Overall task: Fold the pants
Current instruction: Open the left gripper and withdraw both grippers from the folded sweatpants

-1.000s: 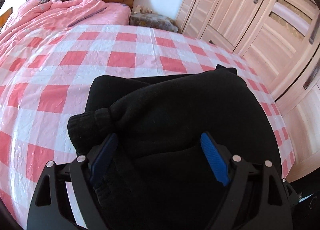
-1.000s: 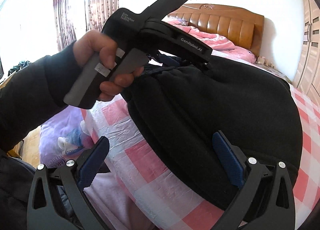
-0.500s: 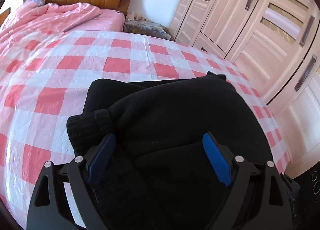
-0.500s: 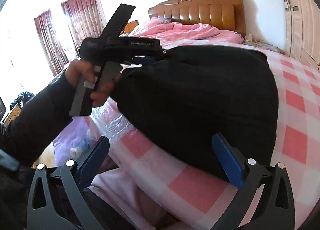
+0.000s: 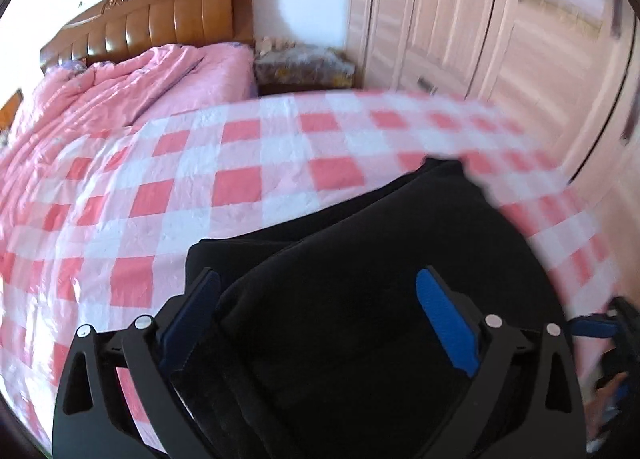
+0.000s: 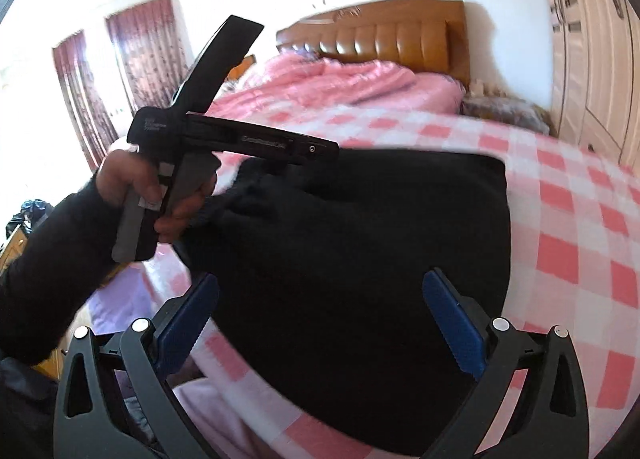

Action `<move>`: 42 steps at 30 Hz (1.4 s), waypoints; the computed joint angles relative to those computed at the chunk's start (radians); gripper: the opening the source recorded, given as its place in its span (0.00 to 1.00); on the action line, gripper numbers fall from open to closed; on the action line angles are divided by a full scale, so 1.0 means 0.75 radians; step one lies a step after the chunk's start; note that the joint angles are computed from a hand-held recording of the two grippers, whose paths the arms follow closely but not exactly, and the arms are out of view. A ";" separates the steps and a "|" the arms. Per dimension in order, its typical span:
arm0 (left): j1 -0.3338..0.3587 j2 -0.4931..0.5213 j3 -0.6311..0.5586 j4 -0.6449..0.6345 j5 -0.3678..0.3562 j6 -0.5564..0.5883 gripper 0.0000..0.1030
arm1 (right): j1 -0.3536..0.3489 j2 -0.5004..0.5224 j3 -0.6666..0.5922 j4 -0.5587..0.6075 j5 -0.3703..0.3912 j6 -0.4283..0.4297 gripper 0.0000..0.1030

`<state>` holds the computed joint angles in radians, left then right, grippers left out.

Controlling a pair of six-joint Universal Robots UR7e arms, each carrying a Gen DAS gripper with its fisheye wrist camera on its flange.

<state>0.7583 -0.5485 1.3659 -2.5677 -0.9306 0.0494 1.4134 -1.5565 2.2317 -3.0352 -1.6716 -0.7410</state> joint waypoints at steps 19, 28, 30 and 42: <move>0.031 0.041 0.022 -0.103 0.121 0.033 0.97 | 0.003 0.042 -0.158 0.077 0.021 0.024 0.96; 0.036 0.042 0.011 -0.065 0.132 -0.008 0.97 | -0.038 0.270 -0.594 0.565 0.064 0.179 0.96; 0.032 0.030 0.032 -0.098 0.134 -0.014 0.97 | -0.028 0.209 -0.516 0.438 0.058 0.212 0.96; -0.260 -0.286 0.684 -0.972 0.368 0.154 0.98 | 0.054 -0.253 0.120 -0.162 -0.263 0.116 0.96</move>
<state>0.5633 -0.7628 1.8790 -3.2967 -0.6549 0.1652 1.4537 -1.7460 2.3219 -3.1565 -1.8692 -0.6537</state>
